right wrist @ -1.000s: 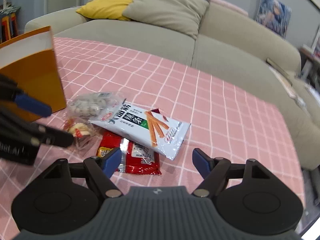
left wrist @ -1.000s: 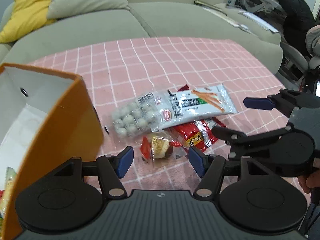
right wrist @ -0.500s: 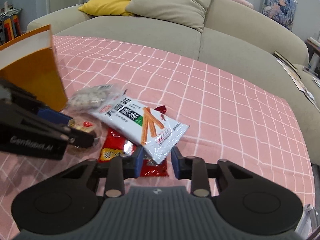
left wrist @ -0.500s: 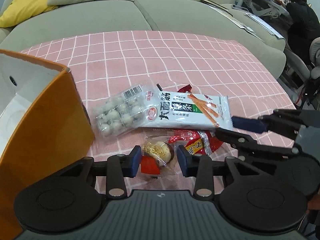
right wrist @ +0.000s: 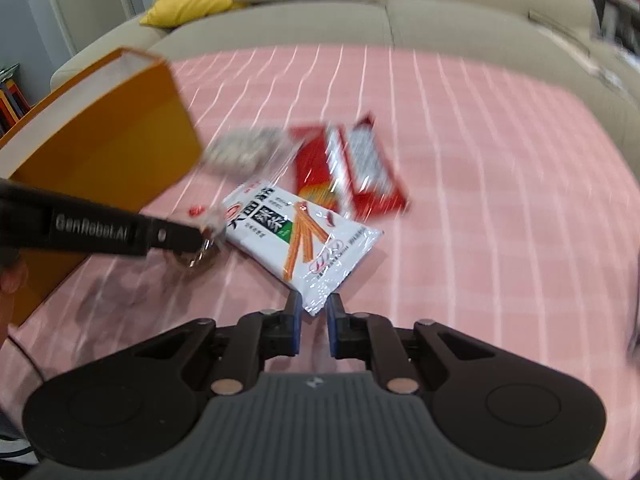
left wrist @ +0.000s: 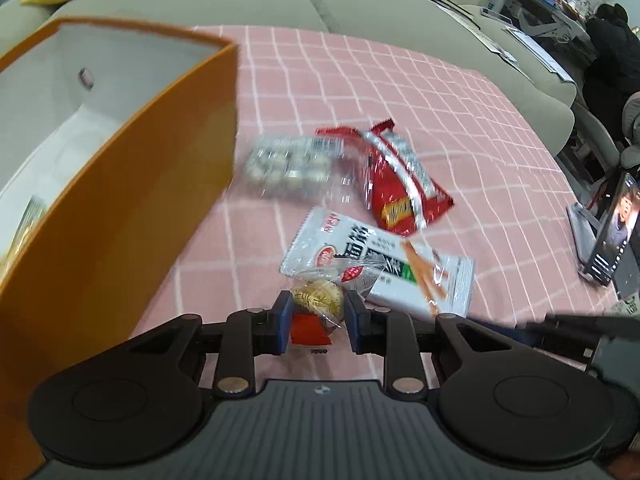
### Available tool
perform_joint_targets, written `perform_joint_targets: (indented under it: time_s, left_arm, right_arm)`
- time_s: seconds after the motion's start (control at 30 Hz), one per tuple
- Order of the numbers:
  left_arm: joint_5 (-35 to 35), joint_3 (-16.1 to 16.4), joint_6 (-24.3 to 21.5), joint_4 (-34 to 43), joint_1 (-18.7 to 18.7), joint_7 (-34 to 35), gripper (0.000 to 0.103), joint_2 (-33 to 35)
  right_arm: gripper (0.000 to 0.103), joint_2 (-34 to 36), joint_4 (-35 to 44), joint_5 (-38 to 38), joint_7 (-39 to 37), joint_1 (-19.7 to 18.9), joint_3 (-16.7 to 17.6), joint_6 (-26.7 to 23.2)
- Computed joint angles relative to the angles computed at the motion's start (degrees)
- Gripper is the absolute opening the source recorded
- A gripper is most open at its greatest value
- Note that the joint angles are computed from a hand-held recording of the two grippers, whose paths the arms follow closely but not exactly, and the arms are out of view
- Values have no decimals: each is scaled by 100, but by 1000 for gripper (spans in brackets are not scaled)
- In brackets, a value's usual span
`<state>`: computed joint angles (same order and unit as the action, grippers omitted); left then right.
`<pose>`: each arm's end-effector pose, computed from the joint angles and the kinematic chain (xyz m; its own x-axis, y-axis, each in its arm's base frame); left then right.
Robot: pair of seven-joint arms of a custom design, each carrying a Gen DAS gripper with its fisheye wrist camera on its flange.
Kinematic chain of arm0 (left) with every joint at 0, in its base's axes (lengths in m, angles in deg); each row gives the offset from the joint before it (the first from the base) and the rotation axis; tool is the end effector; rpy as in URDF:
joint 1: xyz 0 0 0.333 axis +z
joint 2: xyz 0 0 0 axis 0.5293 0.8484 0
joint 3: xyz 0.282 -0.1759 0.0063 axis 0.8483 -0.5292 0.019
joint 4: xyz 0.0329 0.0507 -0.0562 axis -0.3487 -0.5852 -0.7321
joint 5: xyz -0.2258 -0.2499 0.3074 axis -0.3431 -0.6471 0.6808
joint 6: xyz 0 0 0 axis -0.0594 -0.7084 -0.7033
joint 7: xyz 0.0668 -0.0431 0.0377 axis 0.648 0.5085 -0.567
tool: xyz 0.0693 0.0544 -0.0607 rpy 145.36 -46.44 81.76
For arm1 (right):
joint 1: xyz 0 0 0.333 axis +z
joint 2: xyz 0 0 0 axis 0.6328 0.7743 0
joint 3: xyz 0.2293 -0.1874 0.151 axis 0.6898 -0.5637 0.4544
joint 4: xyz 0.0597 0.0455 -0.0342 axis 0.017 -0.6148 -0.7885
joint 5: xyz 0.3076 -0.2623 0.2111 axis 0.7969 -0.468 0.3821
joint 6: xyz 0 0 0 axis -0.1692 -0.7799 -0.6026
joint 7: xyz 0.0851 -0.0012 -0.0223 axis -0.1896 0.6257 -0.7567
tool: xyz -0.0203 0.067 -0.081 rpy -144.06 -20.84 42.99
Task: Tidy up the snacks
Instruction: 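Grasp the round cake packet with the left tool while the right tool grasps the white spicy-strip packet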
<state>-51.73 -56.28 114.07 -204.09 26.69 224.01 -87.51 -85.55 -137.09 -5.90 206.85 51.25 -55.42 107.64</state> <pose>0.6146 -0.1666 0.4391 -0.6774 -0.7037 0.2145 -0.7045 0.5365 -0.4647 0.4639 0.1684 0.4317 -0.3673 -0.9192 -0.1418 -0.7697 0.3860 -0.5085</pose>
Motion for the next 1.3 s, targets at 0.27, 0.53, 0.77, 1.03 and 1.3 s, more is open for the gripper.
perform_joint_targets:
  time_s: [0.27, 0.53, 0.77, 1.03, 1.3]
  left_arm:
    - [148, 172, -416, -286, 159, -153, 29, -359]
    - [-63, 277, -701, -346, 243, 152, 45, -482]
    - [85, 249, -836, -272, 237, 590, 67, -399]
    - [120, 220, -1281, -105, 267, 588, 65, -177]
    - [75, 180, -1046, -152, 256, 461, 52, -129]
  right_arm:
    - [0, -181, -69, 868, -153, 507, -42, -241]
    - [43, -362, -188, 27, -340, 226, 167, -7]
    - [67, -19, -67, -577, -1070, -23, 37, 500]
    - [67, 571, 118, 112, -2254, 125, -389, 1066]
    - [68, 654, 88, 493, -2681, 111, -319, 1232]
